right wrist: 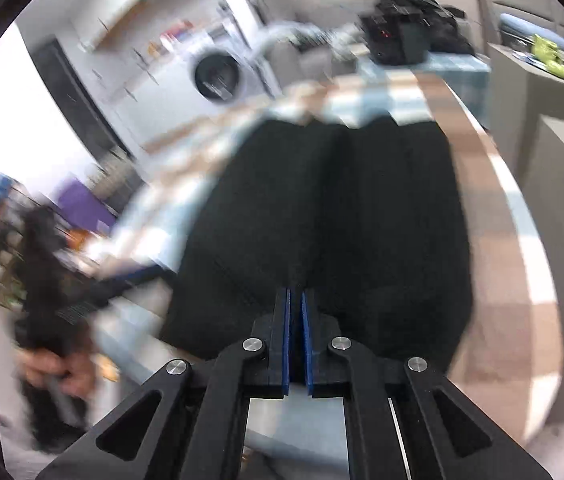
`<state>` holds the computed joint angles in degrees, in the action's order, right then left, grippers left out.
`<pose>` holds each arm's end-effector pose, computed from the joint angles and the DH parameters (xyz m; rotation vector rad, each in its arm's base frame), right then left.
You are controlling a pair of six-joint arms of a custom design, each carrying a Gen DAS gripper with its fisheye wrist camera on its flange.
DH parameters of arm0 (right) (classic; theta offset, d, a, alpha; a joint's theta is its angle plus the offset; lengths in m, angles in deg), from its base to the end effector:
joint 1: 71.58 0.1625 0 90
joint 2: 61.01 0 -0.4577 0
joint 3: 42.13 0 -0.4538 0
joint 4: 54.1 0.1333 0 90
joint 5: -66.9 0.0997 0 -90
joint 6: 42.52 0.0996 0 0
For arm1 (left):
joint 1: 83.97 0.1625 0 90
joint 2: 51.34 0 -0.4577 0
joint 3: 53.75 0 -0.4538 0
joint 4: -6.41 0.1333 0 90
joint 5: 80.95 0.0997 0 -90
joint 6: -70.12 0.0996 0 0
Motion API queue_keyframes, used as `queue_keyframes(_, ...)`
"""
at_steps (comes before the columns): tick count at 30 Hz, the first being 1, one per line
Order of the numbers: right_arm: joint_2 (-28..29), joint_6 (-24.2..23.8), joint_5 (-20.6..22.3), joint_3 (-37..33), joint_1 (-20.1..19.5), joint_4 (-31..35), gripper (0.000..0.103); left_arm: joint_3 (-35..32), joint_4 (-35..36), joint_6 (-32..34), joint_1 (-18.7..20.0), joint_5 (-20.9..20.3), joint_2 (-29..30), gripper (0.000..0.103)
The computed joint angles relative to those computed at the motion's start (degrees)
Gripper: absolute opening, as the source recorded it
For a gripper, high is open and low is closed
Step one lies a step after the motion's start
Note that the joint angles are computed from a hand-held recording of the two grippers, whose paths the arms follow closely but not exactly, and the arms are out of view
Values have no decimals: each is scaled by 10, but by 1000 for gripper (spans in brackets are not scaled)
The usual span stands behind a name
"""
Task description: Fold small clothes
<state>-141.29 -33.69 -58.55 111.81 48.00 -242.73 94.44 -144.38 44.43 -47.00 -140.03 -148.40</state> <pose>0.2284 -0.2493 0.1467 0.2852 -2.5724 0.8113 -0.1616 -0.3526 0.1959 0.5881 2.6904 -0.6628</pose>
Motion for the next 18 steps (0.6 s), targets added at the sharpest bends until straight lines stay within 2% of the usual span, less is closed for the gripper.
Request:
queue_keyframes(2,6,26,-10,0,-18,20,5,-7,-8,4,3,-1,15,56)
queue_keyframes(5,-10,8,18,17,-30,-34,18,-12,-25,19,0,-6,37,56)
queue_keyframes(6,-18,8,15,24,-30,-53,21,-13,-26,22,-2,-8,45,56)
queue_keyframes(8,-47,31,-11,36,-27,-50,22,-14,-34,25,-2,-16,58,56)
queue_keyframes(10,-73,53,-18,50,-36,-55,25,-13,-38,24,-2,-21,65,56)
queue_keyframes(12,-92,64,-2,60,-60,-55,31,-12,-40,22,-1,-24,69,56)
queue_keyframes(14,-97,66,36,70,-90,-62,33,-11,-40,21,0,-25,69,56)
queue_keyframes(16,-84,61,65,72,-114,-78,39,-10,-34,16,-1,-24,65,56)
queue_keyframes(18,-60,53,87,71,-129,-105,39,-8,-31,14,-1,-23,58,56)
